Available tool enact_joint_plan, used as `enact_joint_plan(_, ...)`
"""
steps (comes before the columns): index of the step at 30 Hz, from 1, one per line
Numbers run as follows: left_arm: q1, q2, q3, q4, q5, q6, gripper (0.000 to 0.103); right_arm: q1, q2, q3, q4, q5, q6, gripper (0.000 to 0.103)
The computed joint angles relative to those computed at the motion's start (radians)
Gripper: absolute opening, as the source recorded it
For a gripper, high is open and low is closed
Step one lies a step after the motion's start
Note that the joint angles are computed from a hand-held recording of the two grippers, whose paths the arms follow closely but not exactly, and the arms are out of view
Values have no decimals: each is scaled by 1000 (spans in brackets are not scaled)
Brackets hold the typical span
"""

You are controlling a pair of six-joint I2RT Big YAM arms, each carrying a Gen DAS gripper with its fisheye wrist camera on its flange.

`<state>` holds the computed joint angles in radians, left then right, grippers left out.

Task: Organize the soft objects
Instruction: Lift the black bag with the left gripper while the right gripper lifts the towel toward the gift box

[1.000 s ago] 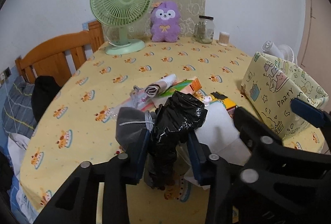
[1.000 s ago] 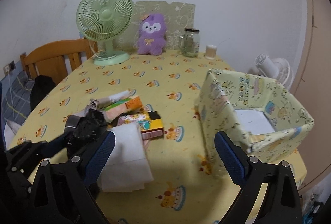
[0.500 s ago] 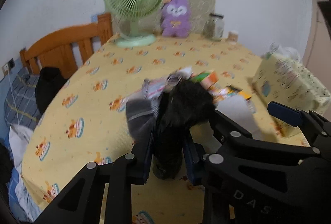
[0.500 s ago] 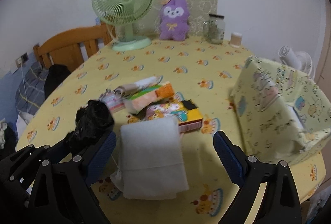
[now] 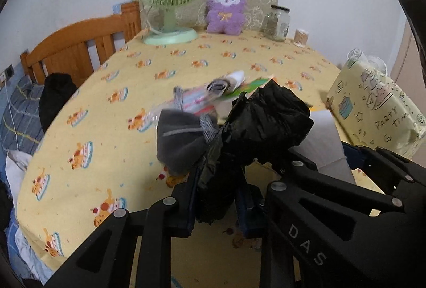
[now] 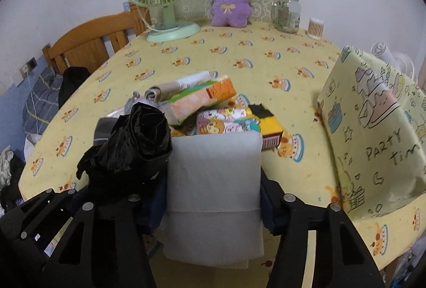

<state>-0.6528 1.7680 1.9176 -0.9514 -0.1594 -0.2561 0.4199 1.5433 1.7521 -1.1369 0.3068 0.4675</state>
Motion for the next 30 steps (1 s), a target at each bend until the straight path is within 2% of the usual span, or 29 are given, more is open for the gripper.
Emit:
enact_joint_plan(4, -11, -13, 8, 19, -13, 9, 24, 2, -20, 6, 11, 30, -6, 57)
enact_joint_plan(10, -28, -9, 62, 13, -31, 21, 24, 0, -42, 37, 2, 65, -9, 57)
enact_joint_plan(30, -70, 5, 211, 0, -86, 30, 24, -17, -93, 141, -12, 112, -70, 57)
